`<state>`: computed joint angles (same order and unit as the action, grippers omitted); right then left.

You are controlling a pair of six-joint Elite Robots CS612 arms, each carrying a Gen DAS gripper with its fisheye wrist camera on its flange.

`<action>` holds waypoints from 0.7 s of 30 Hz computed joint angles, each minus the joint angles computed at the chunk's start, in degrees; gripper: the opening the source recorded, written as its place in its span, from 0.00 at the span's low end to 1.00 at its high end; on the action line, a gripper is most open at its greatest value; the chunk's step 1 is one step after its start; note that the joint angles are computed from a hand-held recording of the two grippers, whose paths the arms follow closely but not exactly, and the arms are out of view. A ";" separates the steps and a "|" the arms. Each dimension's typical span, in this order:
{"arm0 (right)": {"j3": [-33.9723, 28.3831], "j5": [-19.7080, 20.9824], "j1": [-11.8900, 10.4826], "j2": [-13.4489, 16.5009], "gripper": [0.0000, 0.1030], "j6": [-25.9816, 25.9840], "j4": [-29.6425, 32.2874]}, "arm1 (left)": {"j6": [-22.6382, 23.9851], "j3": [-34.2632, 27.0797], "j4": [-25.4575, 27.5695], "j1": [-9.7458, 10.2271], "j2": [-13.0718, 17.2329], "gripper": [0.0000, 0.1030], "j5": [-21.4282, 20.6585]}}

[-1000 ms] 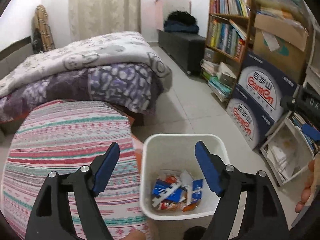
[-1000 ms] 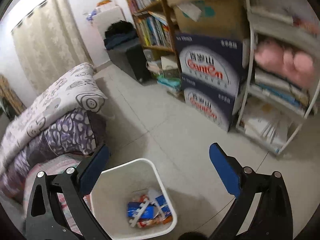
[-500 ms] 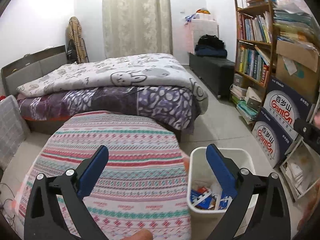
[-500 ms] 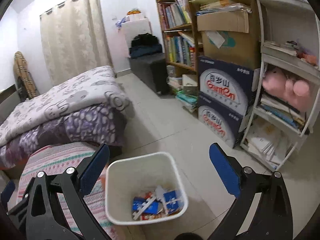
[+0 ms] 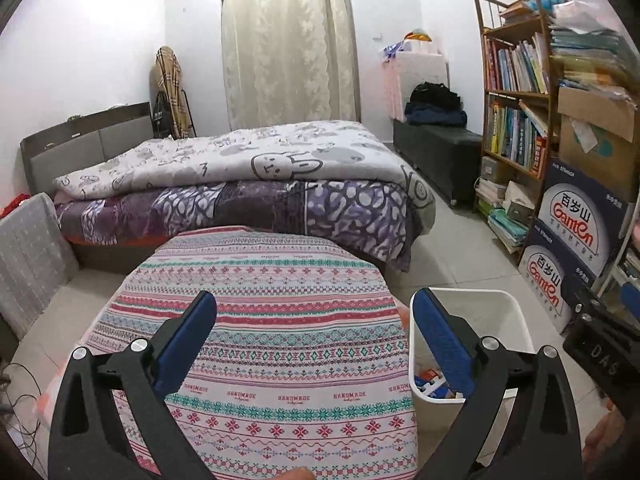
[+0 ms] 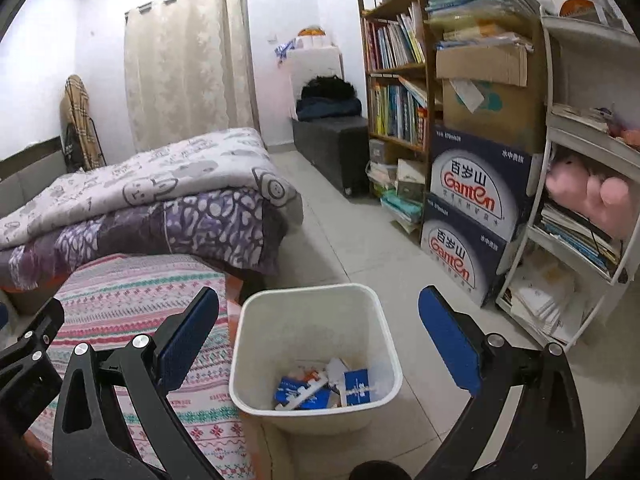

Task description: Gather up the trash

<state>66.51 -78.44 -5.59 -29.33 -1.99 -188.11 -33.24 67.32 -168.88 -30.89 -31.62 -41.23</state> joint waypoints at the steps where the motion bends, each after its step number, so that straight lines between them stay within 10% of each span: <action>1: 0.21 -0.05 0.07 -0.01 0.93 -0.09 -0.94 | 0.34 0.02 -0.36 -0.06 -0.01 0.93 0.15; 21: 0.70 0.27 0.06 0.09 0.93 -1.19 -2.31 | -1.63 -1.26 1.12 0.01 0.50 0.93 -1.46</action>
<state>67.21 -78.17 -5.54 -29.24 -3.17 -190.43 -34.86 66.06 -167.77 -30.89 -31.13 -42.69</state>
